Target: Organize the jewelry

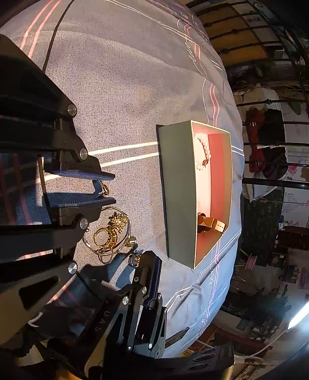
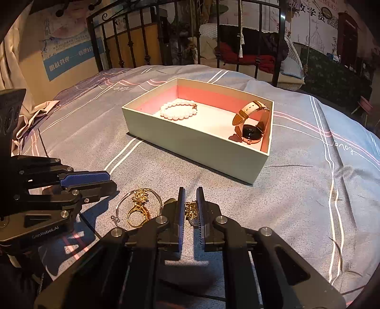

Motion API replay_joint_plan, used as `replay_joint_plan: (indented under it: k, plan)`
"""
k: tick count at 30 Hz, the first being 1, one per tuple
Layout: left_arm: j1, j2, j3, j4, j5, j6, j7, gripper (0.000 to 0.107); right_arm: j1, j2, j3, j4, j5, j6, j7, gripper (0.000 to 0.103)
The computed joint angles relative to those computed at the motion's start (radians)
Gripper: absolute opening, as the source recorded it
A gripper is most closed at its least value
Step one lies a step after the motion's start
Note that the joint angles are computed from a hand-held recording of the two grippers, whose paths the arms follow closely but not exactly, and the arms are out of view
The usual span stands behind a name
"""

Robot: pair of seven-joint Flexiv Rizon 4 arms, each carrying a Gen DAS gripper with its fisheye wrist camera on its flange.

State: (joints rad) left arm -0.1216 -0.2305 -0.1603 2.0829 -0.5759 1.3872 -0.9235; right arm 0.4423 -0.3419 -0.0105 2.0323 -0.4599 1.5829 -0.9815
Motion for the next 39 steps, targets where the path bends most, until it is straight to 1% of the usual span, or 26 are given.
replay_joint_plan:
  k: [2,4,5,7,9,11,17,20,21,25,31,33,39]
  plan:
    - [0.004,0.000,-0.007,-0.005,-0.011,-0.002,0.009,0.014,-0.010,0.004,0.009,0.000,0.015,0.019,0.000,0.010]
    - [0.007,0.001,-0.013,-0.010,-0.024,0.004,0.019,0.014,-0.045,0.006,0.051,-0.009,0.045,0.031,-0.020,0.010]
    - [0.008,0.002,-0.017,-0.013,-0.032,0.008,0.028,0.014,-0.046,0.010,0.050,-0.009,0.054,0.041,-0.021,0.010]
    - [0.011,0.003,-0.028,-0.022,-0.053,0.018,0.046,0.014,-0.103,0.006,0.115,-0.026,0.099,0.045,-0.052,0.010]
    - [0.014,0.002,-0.038,-0.036,-0.079,0.023,0.068,0.014,-0.141,0.002,0.156,-0.040,0.135,0.049,-0.078,0.010]
    - [0.011,-0.005,-0.038,-0.056,-0.081,0.035,0.077,0.014,-0.128,0.006,0.136,-0.044,0.145,0.052,-0.081,0.010]
    - [0.013,-0.043,-0.044,-0.147,-0.066,0.038,0.081,0.014,-0.140,-0.008,0.147,-0.093,0.170,0.033,-0.117,0.010]
    - [0.012,-0.074,-0.035,-0.209,-0.036,0.019,0.049,0.014,-0.144,-0.029,0.152,-0.132,0.175,0.014,-0.136,0.010]
    - [0.005,-0.089,-0.022,-0.237,-0.012,0.006,0.023,0.014,-0.145,-0.037,0.154,-0.145,0.178,0.008,-0.141,0.010]
    - [0.007,-0.136,-0.012,-0.323,0.038,-0.041,-0.027,0.014,-0.122,-0.065,0.120,-0.195,0.176,-0.002,-0.134,0.010]
    - [-0.019,-0.216,0.042,-0.456,0.161,-0.119,-0.146,0.014,-0.111,-0.122,0.096,-0.281,0.172,-0.044,-0.115,0.010]
    - [-0.020,-0.234,0.050,-0.483,0.190,-0.140,-0.174,0.014,-0.102,-0.137,0.080,-0.301,0.163,-0.059,-0.108,0.010]
    - [-0.008,-0.274,0.048,-0.542,0.231,-0.191,-0.215,0.014,-0.123,-0.178,0.105,-0.357,0.174,-0.101,-0.123,0.010]
